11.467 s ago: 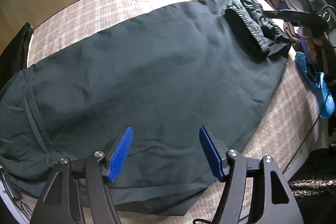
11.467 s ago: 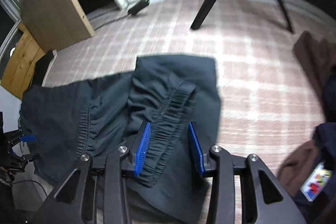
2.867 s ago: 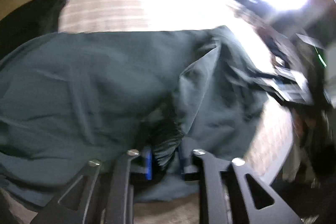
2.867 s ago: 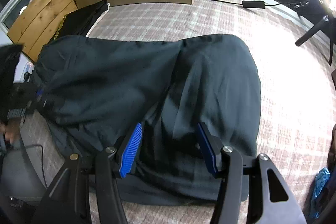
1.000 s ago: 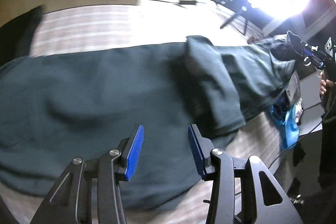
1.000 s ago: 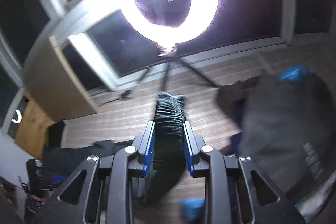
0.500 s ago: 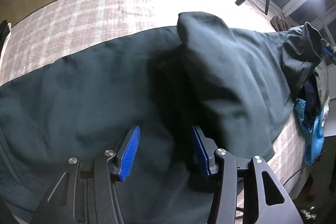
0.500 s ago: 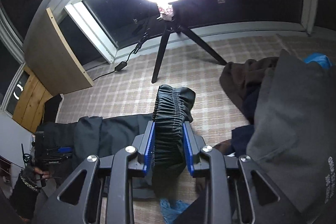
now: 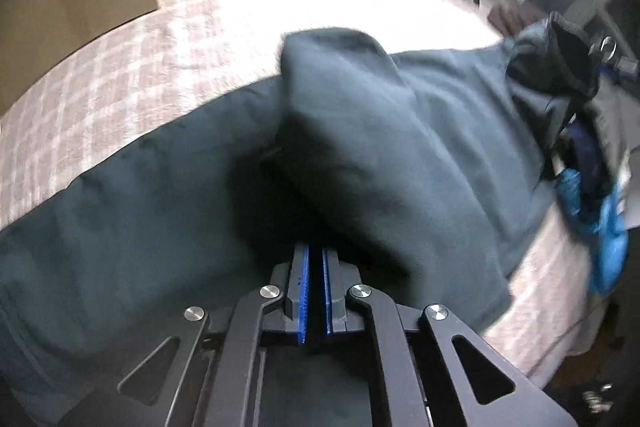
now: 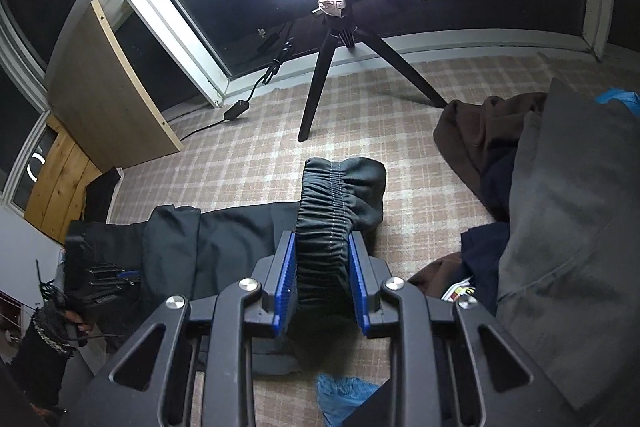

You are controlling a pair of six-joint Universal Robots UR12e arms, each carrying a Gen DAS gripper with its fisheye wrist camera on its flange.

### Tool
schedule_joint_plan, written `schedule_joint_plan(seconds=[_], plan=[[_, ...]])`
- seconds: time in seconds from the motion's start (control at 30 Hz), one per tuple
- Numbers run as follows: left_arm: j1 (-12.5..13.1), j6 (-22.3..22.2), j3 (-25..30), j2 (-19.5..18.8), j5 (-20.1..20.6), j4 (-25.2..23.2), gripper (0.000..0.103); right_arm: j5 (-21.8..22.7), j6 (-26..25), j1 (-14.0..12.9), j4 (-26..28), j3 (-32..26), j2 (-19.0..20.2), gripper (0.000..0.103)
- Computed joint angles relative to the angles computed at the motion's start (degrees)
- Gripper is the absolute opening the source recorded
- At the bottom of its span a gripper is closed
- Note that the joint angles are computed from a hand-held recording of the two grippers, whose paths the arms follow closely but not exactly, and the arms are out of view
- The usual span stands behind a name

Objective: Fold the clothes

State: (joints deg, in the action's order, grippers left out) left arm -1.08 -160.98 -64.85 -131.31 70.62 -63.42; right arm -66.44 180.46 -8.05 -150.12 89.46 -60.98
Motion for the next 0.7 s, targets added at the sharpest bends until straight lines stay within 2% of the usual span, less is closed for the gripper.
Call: schedule_joint_plan(seconds=[0.13, 0.2, 0.37, 0.47, 0.6, 0.7], plan=[[2.21, 0.13, -3.66, 3.47, -2.17, 2.89, 0.002, -0.11, 0.13, 0.38, -0.32, -0.03, -0.46, 0.025], [3.22, -1.27, -4.41, 4.14, -1.84, 4.17, 0.002, -0.7, 0.02, 0.84, -0.34, -0.24, -0.56, 0.025], [6.64, -2.73, -9.04, 7.85, 1.08, 8.9, 0.002, -1.18, 0.29, 1.82, -0.48, -0.31, -0.89, 0.025], [9.1, -3.61, -12.39, 10.36, 6.05, 10.89, 0.002, -1.87, 0.16, 2.57, -0.65, -0.03, -1.34, 0.025], [12.19, -6.86, -15.55, 12.2, 8.26, 11.17, 0.002, -2.88, 0.29, 3.48, -0.53, 0.05, -1.62, 0.025], [13.04, -5.73, -16.78, 12.71, 9.19, 10.84, 0.002, -3.89, 0.35, 4.21, -0.13, -0.15, -1.6, 0.025]])
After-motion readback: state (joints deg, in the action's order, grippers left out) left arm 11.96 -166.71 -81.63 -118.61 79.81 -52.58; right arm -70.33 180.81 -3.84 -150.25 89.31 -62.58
